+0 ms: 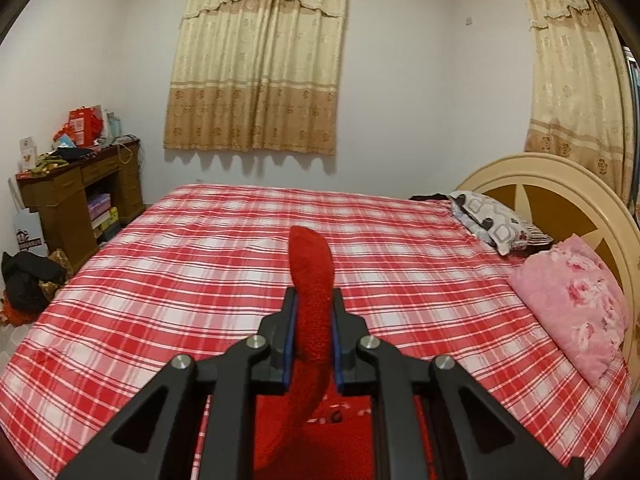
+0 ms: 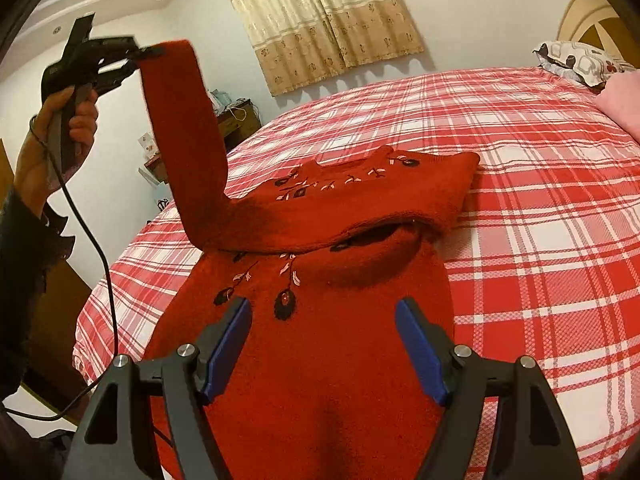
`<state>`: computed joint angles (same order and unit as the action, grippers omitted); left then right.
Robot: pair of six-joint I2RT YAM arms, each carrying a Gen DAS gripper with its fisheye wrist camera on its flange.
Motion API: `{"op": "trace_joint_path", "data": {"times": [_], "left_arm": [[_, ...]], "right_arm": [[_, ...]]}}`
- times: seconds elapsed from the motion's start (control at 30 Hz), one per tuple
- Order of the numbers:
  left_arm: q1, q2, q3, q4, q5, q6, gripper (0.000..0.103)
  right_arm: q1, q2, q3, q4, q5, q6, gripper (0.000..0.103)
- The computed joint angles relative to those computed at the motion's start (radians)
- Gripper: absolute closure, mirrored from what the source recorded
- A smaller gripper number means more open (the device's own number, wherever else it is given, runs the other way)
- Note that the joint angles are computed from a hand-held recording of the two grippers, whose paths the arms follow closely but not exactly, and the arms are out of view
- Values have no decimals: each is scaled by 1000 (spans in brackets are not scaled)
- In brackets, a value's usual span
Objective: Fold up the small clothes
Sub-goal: 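Fold the held sleeve with the left tool across the cardigan body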
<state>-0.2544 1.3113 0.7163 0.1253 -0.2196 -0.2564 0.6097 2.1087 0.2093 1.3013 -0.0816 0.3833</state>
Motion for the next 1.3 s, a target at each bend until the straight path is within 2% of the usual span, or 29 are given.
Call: {"op": "trace_joint_path", "data": {"times": [0.1, 0.2, 0.4, 0.53, 0.63, 0.77, 0.83, 0.9, 1.0, 1.17, 1.3], "left_arm": [[-57, 55, 25, 23, -25, -9, 88], [-150, 134, 34, 86, -114, 0, 88], [-254, 328, 90, 159, -177, -19, 88], [-300, 493, 172, 151, -168, -49, 88], [-331, 592, 222, 136, -149, -54, 79], [-386, 635, 233, 126, -124, -34, 75], [-415, 604, 188, 156, -145, 8, 61], [-429, 546, 110, 213, -176, 43, 31], [-416, 434, -38, 288, -228, 93, 28], [-322, 348, -260, 404, -291, 149, 27], [-208, 372, -442, 572, -324, 177, 25]], "right_arm": [[-13, 26, 1, 26, -11, 3, 28], [-29, 56, 5, 52, -22, 12, 28], [-46, 111, 21, 78, -36, 31, 28], [-56, 133, 24, 98, -40, 29, 28], [-70, 182, 43, 113, -56, 35, 28], [-78, 218, 65, 106, -66, 34, 28], [-82, 227, 66, 116, -73, 35, 28], [-87, 239, 70, 121, -80, 37, 28], [-88, 250, 76, 118, -77, 35, 28], [-65, 252, 67, 136, -51, 23, 28], [-51, 250, 66, 141, -41, 18, 28]]}}
